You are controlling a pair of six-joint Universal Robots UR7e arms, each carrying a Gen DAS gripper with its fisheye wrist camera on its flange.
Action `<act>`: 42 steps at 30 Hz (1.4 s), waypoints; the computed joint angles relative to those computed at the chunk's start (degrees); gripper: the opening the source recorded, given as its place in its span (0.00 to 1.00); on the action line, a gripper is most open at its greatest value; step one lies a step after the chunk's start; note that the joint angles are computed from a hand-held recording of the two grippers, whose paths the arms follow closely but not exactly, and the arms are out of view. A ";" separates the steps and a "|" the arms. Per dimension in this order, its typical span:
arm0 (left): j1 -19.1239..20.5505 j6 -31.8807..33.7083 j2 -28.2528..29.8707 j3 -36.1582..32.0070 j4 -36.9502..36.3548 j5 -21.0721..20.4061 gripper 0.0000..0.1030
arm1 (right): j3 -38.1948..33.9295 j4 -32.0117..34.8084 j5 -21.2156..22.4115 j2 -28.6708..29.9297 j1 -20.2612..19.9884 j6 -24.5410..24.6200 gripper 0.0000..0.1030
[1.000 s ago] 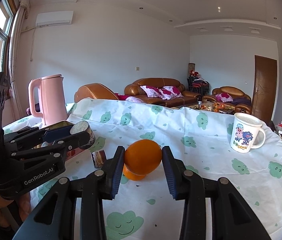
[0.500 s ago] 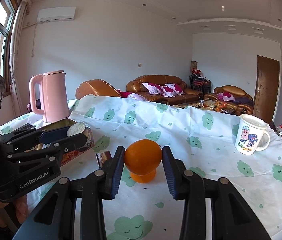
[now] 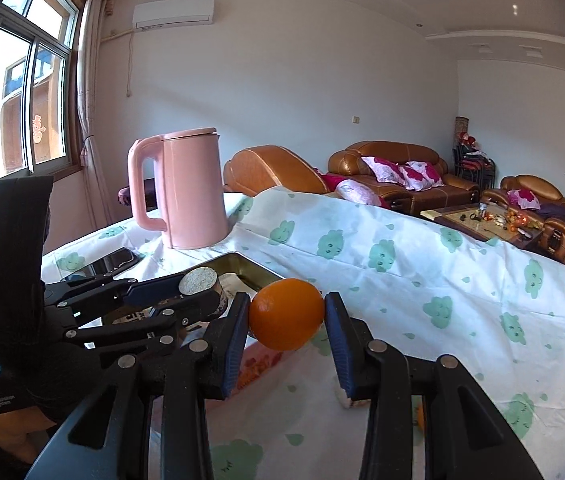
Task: Organize fruits
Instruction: 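Open the left gripper over the tin while the right gripper releases the orange into it, then grasp another round cake with the left gripper while the right gripper grasps another orange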
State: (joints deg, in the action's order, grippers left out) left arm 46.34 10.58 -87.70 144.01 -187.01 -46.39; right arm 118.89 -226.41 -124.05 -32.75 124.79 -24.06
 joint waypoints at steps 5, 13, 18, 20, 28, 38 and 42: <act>4.68 -0.05 -1.37 -3.16 4.55 -0.89 0.33 | -4.74 6.41 0.94 3.29 -0.32 0.27 0.39; 8.19 -0.39 -0.89 -6.57 8.95 -2.33 0.33 | -9.24 13.68 1.04 5.53 -1.45 1.59 0.40; 8.25 -0.35 -1.17 -6.43 8.62 -1.25 0.37 | -9.20 14.30 2.39 5.38 -2.28 2.43 0.51; 7.63 -0.21 -1.70 -5.97 7.61 -0.94 0.56 | -8.11 13.55 2.84 4.42 -2.49 3.50 0.58; 1.48 -0.56 -3.19 -2.04 4.29 0.10 0.82 | 3.09 2.29 -6.22 -2.40 -1.74 -0.16 0.64; -9.17 -2.71 5.33 1.16 3.77 1.60 0.82 | 12.88 3.68 -9.29 -11.79 -10.57 9.85 0.65; -10.13 -3.36 9.74 0.42 4.07 2.16 0.82 | 12.52 8.57 -7.59 -12.23 -11.66 11.55 0.65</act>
State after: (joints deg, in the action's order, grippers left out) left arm 36.20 7.21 -77.97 144.43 -182.94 -44.23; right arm 131.41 -217.83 -131.65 -44.98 113.13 -12.51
